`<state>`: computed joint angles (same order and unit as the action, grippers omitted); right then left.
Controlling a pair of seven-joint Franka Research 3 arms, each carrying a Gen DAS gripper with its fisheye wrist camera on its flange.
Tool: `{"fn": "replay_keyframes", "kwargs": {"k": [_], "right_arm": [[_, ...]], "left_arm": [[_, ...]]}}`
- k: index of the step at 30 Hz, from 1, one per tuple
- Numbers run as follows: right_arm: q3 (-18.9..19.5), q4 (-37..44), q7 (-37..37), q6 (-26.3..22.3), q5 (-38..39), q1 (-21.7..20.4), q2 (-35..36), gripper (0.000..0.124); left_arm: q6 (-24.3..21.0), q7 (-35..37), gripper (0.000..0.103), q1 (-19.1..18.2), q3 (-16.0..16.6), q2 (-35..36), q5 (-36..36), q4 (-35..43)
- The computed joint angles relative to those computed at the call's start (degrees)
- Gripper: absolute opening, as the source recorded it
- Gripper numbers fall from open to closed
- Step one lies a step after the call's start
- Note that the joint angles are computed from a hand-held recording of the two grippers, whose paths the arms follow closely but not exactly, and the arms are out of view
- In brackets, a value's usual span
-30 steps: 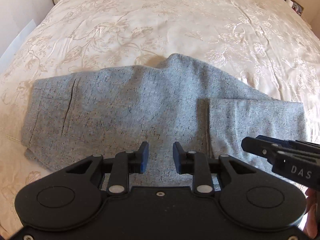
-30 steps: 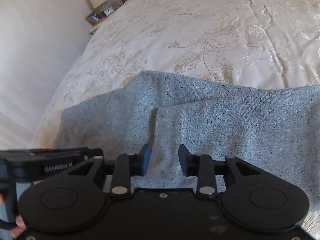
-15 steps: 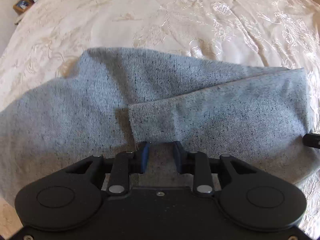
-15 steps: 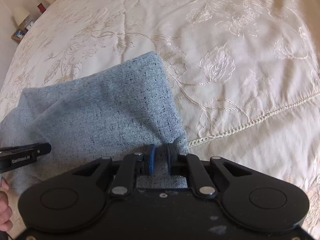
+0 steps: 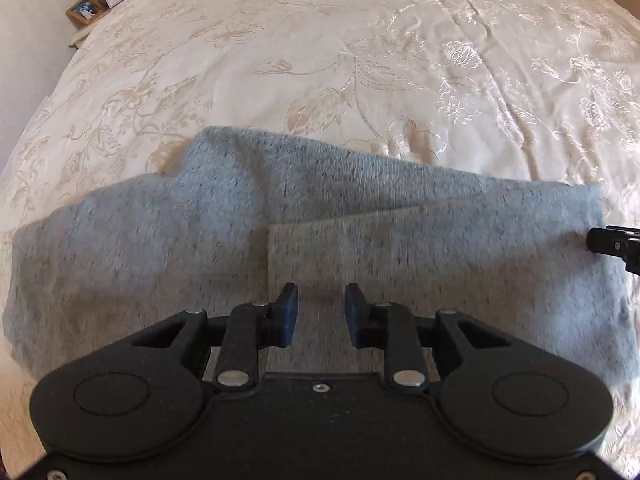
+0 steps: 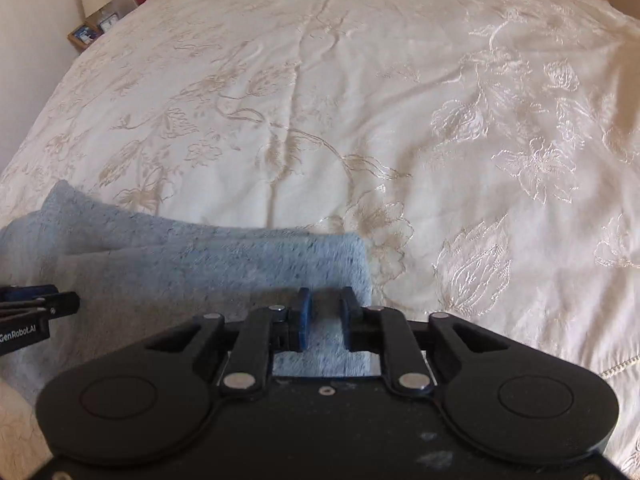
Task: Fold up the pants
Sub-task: 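Carry the cuffs with the right gripper over onto the waistband half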
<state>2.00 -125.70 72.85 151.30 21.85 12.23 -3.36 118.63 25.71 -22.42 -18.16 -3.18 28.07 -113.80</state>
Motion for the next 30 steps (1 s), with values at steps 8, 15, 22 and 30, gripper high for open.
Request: {"fn": "replay_keyframes", "kwargs": {"k": [8,15,22,30], "right_arm": [[2.12,-14.69,-1.21,-5.35,-4.38,-0.06,-16.2,0.022],[5.17,-6.47,2.45,-0.16,-2.43,7.37,-12.32,0.032],[7.02,17.64,25.67,-0.73,-17.87,15.2,11.41,0.002],[3.33,23.11,47.66,-8.15,-29.09,22.24,17.21,0.001]], "left_arm": [[0.21,-0.59,0.041,-1.68,-0.51,-9.98,-9.09,-10.33],[-0.11,3.63,0.041,1.27,2.18,-23.31,-8.2,-18.46],[-0.95,14.17,0.04,8.14,8.95,-36.68,-8.23,-27.37],[3.13,25.47,0.04,16.59,15.43,-43.66,-10.16,-33.73]]}}
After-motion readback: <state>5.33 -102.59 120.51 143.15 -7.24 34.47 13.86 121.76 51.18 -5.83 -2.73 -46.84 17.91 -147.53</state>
